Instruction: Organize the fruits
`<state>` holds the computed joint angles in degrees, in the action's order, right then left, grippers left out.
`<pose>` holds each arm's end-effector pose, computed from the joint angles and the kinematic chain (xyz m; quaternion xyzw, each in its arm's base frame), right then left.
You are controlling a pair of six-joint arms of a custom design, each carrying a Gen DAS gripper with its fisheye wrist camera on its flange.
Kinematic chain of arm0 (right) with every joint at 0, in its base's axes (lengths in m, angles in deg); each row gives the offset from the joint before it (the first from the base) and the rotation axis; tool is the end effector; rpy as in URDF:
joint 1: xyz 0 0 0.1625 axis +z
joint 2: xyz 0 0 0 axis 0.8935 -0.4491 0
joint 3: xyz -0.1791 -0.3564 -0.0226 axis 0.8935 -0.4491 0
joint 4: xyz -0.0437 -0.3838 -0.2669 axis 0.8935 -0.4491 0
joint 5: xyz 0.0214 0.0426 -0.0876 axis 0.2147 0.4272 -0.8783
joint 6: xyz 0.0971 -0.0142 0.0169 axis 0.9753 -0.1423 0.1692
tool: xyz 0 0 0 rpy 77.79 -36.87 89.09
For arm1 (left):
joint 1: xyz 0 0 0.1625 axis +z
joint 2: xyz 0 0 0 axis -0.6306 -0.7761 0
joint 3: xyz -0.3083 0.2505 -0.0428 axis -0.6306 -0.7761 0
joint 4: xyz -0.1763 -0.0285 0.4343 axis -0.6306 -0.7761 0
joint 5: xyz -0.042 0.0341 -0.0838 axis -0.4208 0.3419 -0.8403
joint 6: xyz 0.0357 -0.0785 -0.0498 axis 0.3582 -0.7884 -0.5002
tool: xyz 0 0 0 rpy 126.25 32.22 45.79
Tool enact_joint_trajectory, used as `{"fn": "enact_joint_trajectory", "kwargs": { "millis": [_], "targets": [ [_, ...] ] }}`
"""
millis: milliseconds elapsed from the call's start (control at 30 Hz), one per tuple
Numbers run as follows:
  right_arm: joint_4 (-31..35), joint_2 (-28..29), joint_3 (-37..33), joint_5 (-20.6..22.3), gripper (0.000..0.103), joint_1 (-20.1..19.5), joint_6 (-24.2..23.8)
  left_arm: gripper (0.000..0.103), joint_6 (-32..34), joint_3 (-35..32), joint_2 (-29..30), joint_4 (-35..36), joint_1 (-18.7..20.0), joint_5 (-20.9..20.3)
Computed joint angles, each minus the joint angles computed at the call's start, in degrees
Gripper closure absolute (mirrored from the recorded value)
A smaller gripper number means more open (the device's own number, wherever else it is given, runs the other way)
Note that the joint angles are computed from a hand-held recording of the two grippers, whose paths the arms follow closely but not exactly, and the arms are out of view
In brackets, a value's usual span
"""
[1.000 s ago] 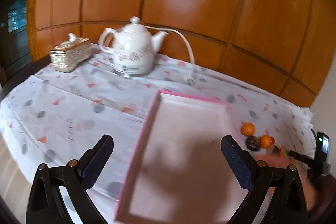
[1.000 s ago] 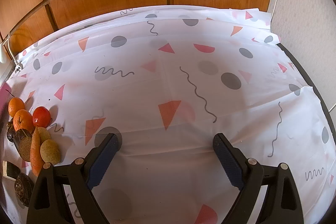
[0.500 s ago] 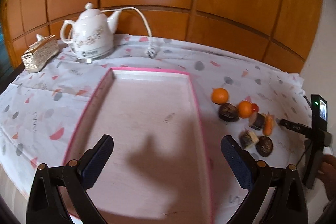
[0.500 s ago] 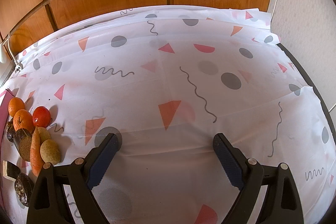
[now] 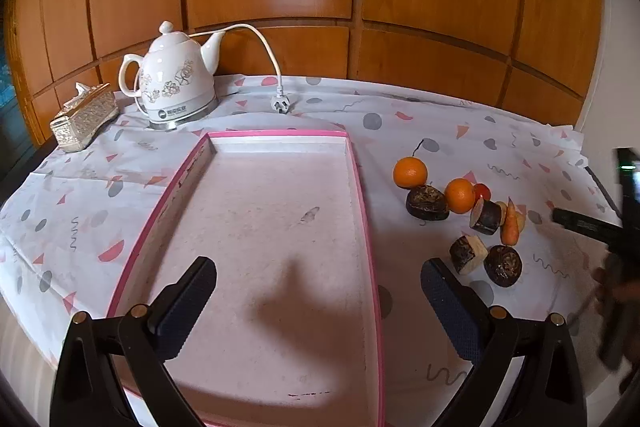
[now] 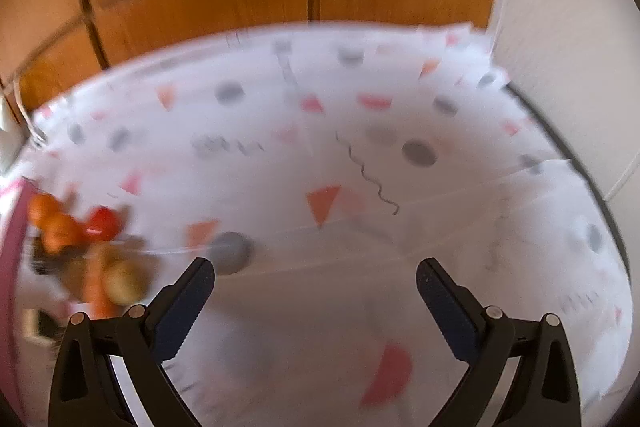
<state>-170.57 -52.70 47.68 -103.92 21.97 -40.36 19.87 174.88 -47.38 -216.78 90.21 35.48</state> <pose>0.0134 -0.7709 0.2710 0.0437 -0.8497 0.3574 0.3852 -0.2604 -0.6701 0.0757 0.1223 0.8416 -0.3962 0.3460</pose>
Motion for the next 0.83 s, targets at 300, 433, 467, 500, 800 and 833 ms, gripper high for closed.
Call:
{"fn": "enact_joint_trajectory", "kwargs": {
  "millis": [300,433,467,500,800,833],
  "targets": [
    [-16.68,-4.22,16.63,5.17,0.000,7.03,-5.24,0.000,-0.42,1.29,0.29,-1.46,-1.00,4.64],
    [-9.23,-3.60,15.94,4.09,0.001,8.42,0.28,0.000,-2.40,2.93,-1.06,-1.52,-0.82,3.84],
    [-9.15,-3.45,16.20,3.71,0.001,8.64,1.29,0.000,-3.01,3.21,-1.34,-1.49,-0.75,3.82],
    [-8.99,-3.37,16.36,3.61,0.001,8.76,1.85,0.000,-3.26,3.44,-1.49,-1.83,-0.70,4.05],
    [-14.61,-2.34,17.80,0.48,0.001,10.30,-2.20,0.002,0.27,3.80,-0.75,-6.60,-1.04,5.25],
    [-14.42,-2.42,17.85,0.35,0.001,10.35,-2.04,0.002,-0.02,3.86,-0.89,-6.24,-0.99,5.02]
  ]
}}
